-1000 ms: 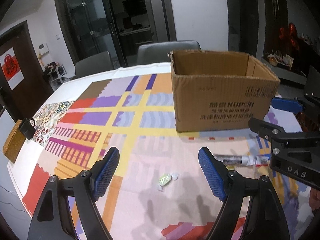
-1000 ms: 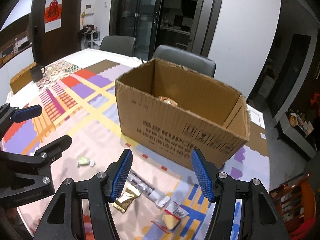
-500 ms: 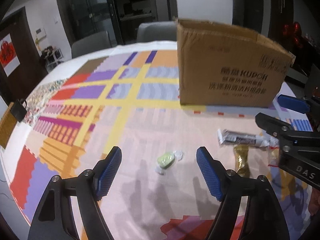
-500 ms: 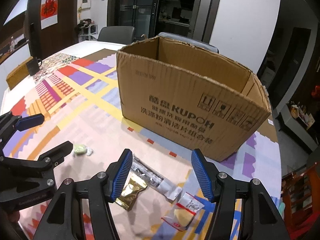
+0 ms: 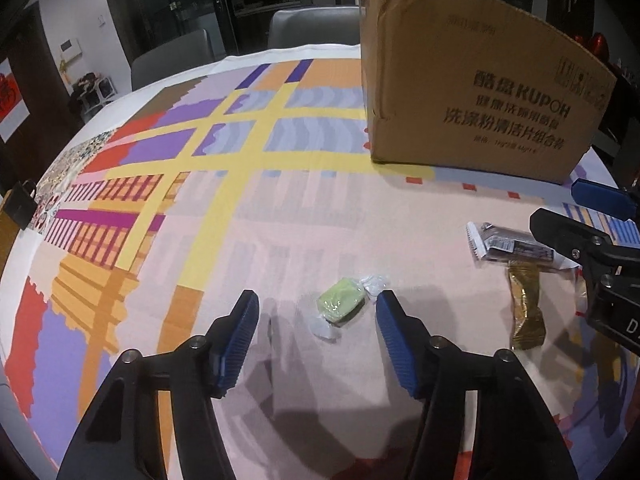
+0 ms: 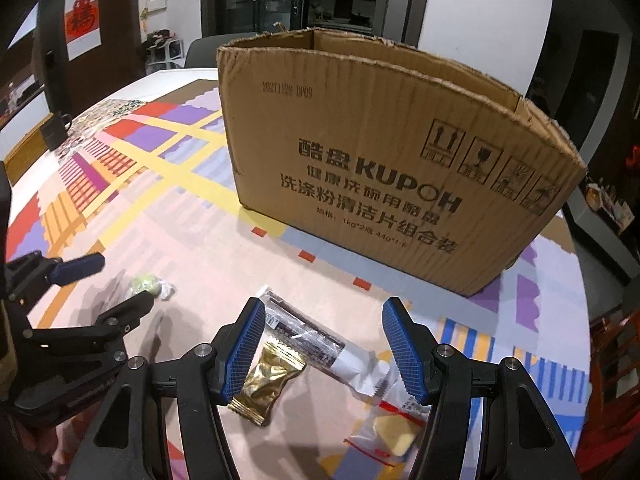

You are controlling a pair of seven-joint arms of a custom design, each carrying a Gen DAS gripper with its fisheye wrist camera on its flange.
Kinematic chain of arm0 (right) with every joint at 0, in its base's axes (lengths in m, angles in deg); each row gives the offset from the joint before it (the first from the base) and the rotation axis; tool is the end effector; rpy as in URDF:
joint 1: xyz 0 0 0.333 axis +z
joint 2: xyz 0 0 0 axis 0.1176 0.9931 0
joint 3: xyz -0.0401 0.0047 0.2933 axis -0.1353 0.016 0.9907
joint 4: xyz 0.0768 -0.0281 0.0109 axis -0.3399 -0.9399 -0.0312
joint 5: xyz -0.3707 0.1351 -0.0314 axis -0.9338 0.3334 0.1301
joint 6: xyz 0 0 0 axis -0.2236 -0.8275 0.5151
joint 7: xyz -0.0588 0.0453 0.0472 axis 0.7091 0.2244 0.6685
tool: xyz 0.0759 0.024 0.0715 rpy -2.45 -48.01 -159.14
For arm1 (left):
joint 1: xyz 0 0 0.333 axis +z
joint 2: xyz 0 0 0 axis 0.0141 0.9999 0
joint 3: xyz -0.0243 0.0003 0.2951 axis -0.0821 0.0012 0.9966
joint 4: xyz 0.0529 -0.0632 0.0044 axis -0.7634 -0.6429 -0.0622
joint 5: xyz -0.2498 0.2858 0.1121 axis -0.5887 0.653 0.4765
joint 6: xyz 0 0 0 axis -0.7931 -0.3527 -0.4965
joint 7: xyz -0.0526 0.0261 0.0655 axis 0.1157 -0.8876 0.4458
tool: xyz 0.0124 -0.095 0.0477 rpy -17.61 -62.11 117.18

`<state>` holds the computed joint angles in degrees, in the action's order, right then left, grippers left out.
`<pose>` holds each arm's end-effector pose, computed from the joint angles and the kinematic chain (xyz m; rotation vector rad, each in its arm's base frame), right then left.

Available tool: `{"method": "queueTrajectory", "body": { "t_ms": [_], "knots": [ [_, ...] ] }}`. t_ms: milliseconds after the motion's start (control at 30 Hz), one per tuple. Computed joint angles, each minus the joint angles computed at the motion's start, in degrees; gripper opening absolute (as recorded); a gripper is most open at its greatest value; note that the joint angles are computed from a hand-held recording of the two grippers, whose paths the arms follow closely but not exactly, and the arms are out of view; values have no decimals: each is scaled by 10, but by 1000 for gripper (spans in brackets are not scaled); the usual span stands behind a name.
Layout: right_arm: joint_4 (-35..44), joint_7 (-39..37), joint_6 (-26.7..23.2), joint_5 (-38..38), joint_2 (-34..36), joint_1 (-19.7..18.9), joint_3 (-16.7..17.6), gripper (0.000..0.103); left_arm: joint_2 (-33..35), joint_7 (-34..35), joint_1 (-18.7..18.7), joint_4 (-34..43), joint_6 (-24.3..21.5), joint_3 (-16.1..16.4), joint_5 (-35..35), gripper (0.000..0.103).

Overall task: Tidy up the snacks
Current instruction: 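Close the left tool on the green candy while the right tool approaches the silver bar, then grasp the silver-wrapped bar with the right tool while the left tool holds the green candy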

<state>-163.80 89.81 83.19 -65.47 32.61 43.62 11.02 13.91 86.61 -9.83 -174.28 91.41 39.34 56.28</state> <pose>0.5843 0.4129 0.4366 -2.0002 1.6663 -0.6761 0.5774 -0.2288 0.4085 -1.6566 2.0731 -0.5450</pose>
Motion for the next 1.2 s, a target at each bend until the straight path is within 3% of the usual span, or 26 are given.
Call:
{"method": "queueTrajectory", "body": {
  "t_ms": [67,200,400,800,1033,1200],
  "knots": [
    [5,-2,-1,1,5,0,0,62,5,7,1,4,0,-1,-4,59],
    [10,-10,-4,13,13,-3,1,62,15,29,4,9,7,-5,-27,47],
    [18,-39,-6,39,24,-10,5,62,17,60,3,14,-3,-16,-70,21],
    [52,-232,-17,156,46,-44,38,57,8,47,-11,12,-21,-19,-90,21],
    [114,-329,-61,211,89,-46,43,41,13,48,-10,20,-29,-19,-100,21],
    [126,-336,-64,244,102,-46,38,30,16,54,-9,23,-29,-20,-104,21]
  ]
}}
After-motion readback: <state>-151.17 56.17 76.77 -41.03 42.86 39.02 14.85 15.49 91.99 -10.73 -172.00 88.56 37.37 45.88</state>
